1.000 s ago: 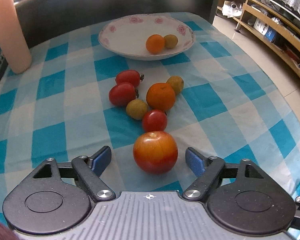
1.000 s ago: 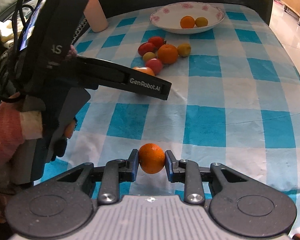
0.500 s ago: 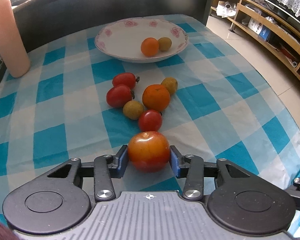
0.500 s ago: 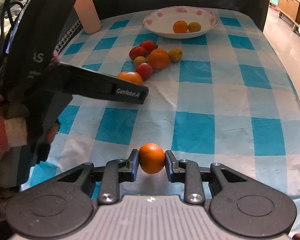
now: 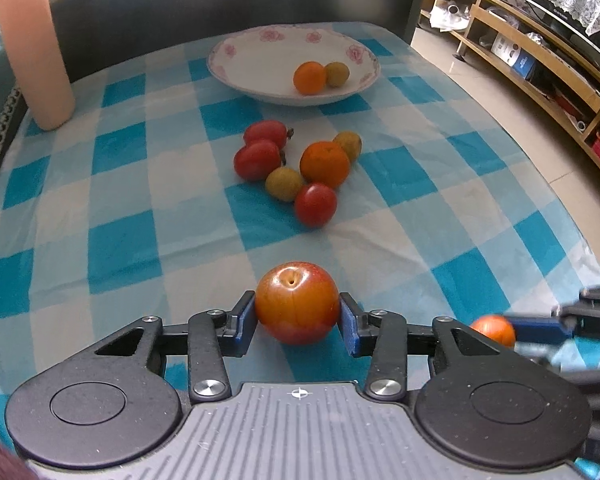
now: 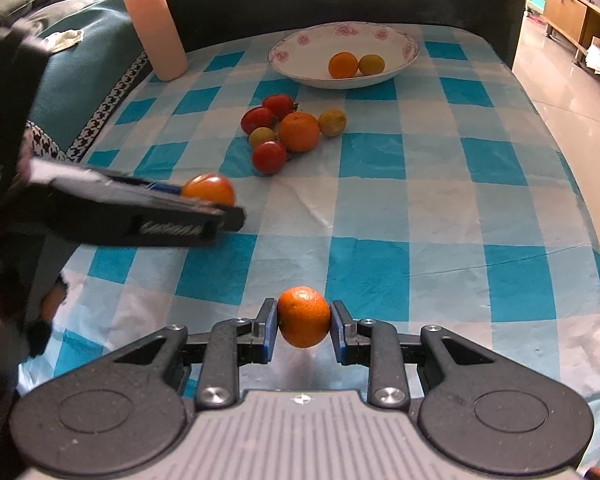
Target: Organize fruits
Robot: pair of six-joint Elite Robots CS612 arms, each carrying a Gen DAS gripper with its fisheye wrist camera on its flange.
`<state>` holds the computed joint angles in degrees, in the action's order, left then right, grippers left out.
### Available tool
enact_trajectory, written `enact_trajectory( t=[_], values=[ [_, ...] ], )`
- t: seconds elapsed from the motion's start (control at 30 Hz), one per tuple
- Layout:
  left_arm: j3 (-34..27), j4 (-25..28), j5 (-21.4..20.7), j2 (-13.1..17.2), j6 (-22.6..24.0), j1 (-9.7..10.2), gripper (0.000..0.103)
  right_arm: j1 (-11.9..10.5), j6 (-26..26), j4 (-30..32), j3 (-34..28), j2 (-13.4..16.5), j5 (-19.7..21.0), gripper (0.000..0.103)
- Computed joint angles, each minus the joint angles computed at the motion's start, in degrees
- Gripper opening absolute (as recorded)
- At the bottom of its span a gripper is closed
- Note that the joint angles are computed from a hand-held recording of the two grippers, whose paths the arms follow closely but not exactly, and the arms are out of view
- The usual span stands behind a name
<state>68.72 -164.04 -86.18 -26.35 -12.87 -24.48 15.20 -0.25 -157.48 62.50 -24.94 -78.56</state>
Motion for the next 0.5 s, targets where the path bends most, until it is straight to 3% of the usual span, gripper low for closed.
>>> enact_trajectory(
  t=[0.5],
  values=[
    [0.6,-0.2,1.7,0.0,2.8,-0.49,0.056,0.3,-1.1,1.3,-3.5,2.1,-3.2,0.042]
  ],
)
